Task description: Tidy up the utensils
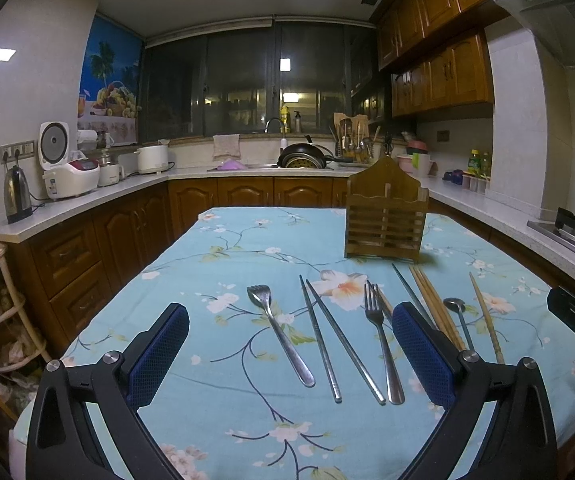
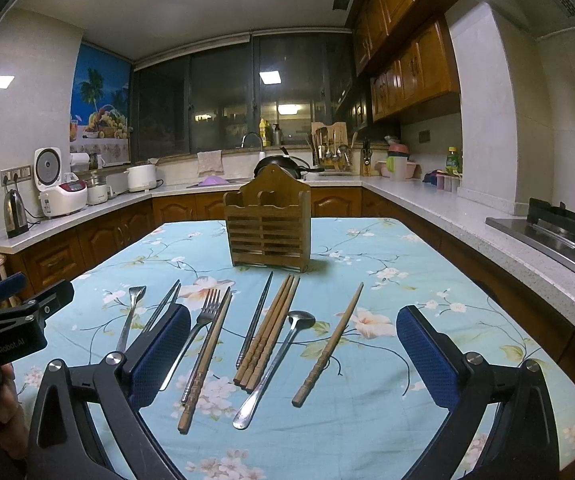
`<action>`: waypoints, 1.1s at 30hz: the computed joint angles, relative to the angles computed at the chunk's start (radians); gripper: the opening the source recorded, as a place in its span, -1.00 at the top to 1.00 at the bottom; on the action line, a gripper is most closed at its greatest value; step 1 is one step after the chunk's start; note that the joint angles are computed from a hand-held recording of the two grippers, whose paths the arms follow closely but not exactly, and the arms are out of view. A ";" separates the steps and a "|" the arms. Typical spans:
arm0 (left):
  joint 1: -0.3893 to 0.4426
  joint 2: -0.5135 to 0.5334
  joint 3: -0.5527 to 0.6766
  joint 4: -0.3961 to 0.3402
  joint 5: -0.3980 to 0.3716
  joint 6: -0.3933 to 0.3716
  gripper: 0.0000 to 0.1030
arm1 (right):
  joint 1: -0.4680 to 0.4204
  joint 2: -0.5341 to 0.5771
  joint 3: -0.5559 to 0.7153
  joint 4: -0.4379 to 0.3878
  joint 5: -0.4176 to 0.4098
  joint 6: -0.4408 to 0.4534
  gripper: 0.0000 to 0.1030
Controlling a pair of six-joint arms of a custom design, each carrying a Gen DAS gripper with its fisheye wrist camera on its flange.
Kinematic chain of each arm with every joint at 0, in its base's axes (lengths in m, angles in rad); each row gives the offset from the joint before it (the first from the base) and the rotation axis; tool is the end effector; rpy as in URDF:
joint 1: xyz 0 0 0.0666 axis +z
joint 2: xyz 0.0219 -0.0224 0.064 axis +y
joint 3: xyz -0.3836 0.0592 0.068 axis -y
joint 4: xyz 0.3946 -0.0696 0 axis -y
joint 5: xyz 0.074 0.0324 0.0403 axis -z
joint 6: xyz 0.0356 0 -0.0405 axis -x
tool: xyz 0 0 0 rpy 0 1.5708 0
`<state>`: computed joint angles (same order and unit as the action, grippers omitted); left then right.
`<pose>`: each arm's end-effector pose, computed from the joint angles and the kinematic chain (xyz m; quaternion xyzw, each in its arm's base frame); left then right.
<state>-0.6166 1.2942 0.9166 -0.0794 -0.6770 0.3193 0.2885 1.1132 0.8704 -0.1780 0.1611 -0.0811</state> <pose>0.3721 -0.2369 0.3276 -0.0550 0.8179 0.0267 0.5721 0.3814 0.1068 0.3651 -0.0431 0.8365 0.0332 0.5452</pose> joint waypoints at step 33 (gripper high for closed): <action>0.123 0.074 0.177 -0.281 0.311 0.061 -0.98 | -0.044 0.109 0.117 -0.179 -0.095 -0.035 -1.00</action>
